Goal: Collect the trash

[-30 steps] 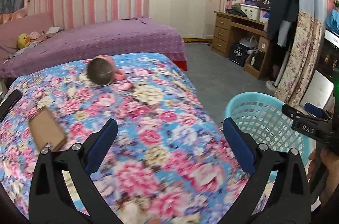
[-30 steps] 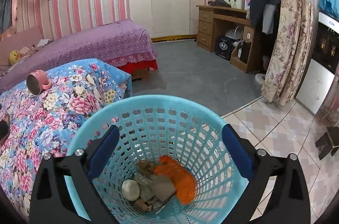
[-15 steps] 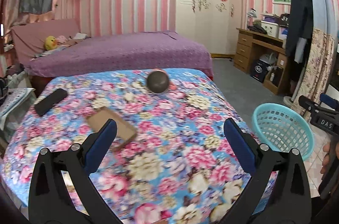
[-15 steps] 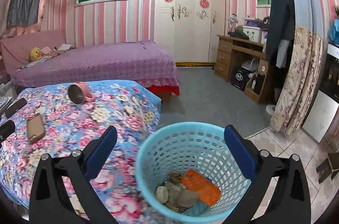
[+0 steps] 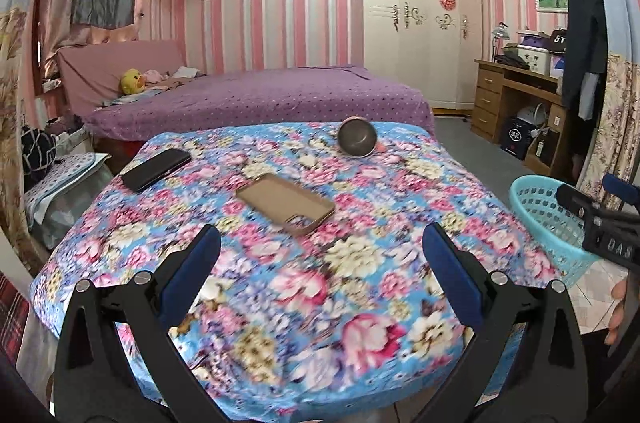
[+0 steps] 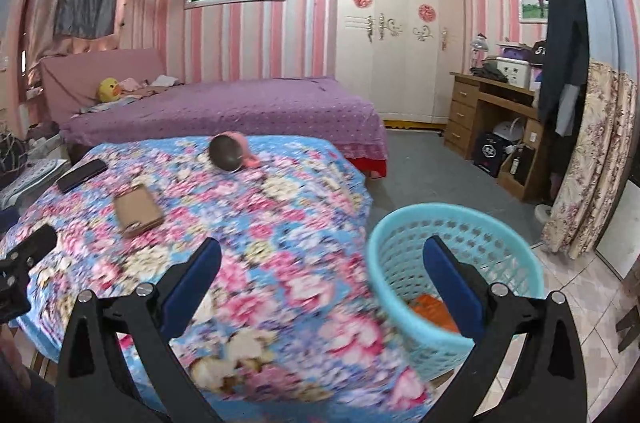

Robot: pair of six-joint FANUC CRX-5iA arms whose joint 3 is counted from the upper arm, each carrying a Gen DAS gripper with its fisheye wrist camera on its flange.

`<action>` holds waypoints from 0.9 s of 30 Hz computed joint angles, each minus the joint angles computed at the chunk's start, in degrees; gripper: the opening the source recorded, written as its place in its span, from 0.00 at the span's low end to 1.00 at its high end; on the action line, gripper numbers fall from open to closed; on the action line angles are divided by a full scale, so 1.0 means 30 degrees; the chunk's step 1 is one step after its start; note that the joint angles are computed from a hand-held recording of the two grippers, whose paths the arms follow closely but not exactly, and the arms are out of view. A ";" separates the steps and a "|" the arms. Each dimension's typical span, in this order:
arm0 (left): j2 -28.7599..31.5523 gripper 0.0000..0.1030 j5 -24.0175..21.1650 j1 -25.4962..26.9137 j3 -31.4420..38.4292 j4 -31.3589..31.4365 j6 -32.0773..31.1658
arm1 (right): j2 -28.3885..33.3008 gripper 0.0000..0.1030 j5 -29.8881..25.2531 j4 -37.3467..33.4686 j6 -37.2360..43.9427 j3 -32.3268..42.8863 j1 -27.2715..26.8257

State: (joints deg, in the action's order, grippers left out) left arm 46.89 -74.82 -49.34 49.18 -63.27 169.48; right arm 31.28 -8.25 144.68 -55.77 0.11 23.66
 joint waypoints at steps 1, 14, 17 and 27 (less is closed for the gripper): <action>-0.0152 0.95 0.0028 -0.0014 -0.0302 -0.0047 0.0267 | -0.0032 0.96 0.0076 0.0981 -0.0809 0.0039 -0.0007; -0.0670 0.95 -0.0722 -0.0532 -0.1458 -0.1727 0.1686 | -0.0251 0.96 -0.1075 0.3645 -0.3147 0.0082 0.0367; -0.0748 0.95 -0.0613 -0.0478 -0.1612 -0.1727 0.1758 | -0.0212 0.96 -0.1216 0.4127 -0.3632 0.0214 0.0371; -0.0901 0.95 -0.0577 -0.0501 -0.1956 -0.1932 0.2108 | 0.0004 0.96 -0.1889 0.3766 -0.2831 0.0120 0.0634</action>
State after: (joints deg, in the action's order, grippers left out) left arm 44.19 -76.56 -50.85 43.31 -69.07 175.81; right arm 31.29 -13.92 155.97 -64.26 0.47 25.56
